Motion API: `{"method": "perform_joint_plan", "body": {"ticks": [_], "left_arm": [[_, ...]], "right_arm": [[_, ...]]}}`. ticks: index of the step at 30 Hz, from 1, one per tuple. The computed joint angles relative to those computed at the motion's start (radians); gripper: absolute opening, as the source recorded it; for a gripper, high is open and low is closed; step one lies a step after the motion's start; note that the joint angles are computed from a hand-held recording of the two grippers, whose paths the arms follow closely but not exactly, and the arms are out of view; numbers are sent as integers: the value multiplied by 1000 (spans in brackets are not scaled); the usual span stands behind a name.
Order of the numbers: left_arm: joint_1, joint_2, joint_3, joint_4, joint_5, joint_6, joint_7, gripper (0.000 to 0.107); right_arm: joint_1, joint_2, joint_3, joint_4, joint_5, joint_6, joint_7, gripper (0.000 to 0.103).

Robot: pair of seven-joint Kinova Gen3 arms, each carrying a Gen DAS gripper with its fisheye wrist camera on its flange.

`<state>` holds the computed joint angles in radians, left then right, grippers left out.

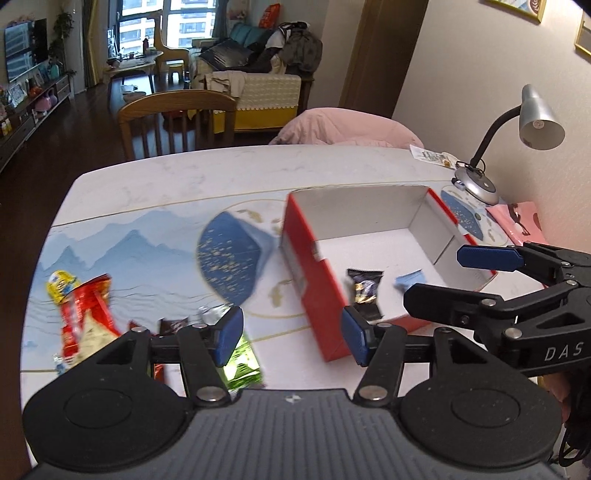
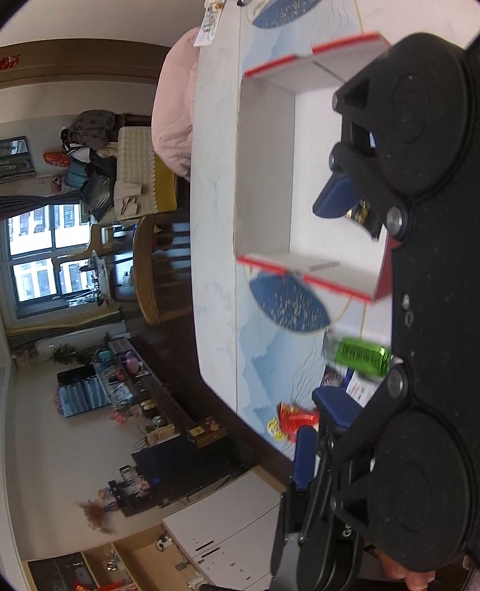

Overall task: Organize snacks
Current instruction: 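Withdraw both tools from the box back over the snack pile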

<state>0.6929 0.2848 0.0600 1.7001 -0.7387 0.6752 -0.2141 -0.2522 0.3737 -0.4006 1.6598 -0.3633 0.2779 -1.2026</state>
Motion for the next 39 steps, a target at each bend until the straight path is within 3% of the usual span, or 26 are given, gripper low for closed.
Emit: {"method": "perform_joint_plan", "body": {"ticks": [5,9,11,20,27,36,39], "left_arm": [[7,-70,-12,118,-91,-34,95,63],[-23,-126,4,215,-170,-70,200,75],[-45,-149,12,258,-203,-82,246,75],[-171,-213,72,417,-243,-69,342,75],[-226,-197,95,483,-234,-71,383,75],[-206,-120,55,490,-248,-111,406,75],[-196,-97,39,487,-241,-119,397,75]], "right_arm": [[-114,5,67,5,47,-32,-93,100],[-214,3,136,26,111,-66,-199,103],[-280,5,191,30,156,-71,-268,103],[-419,92,278,-46,306,-14,-452,103],[-486,181,332,-147,410,66,-560,103],[-544,297,369,-291,499,164,-643,100],[-575,346,404,-360,535,214,-691,95]]}}
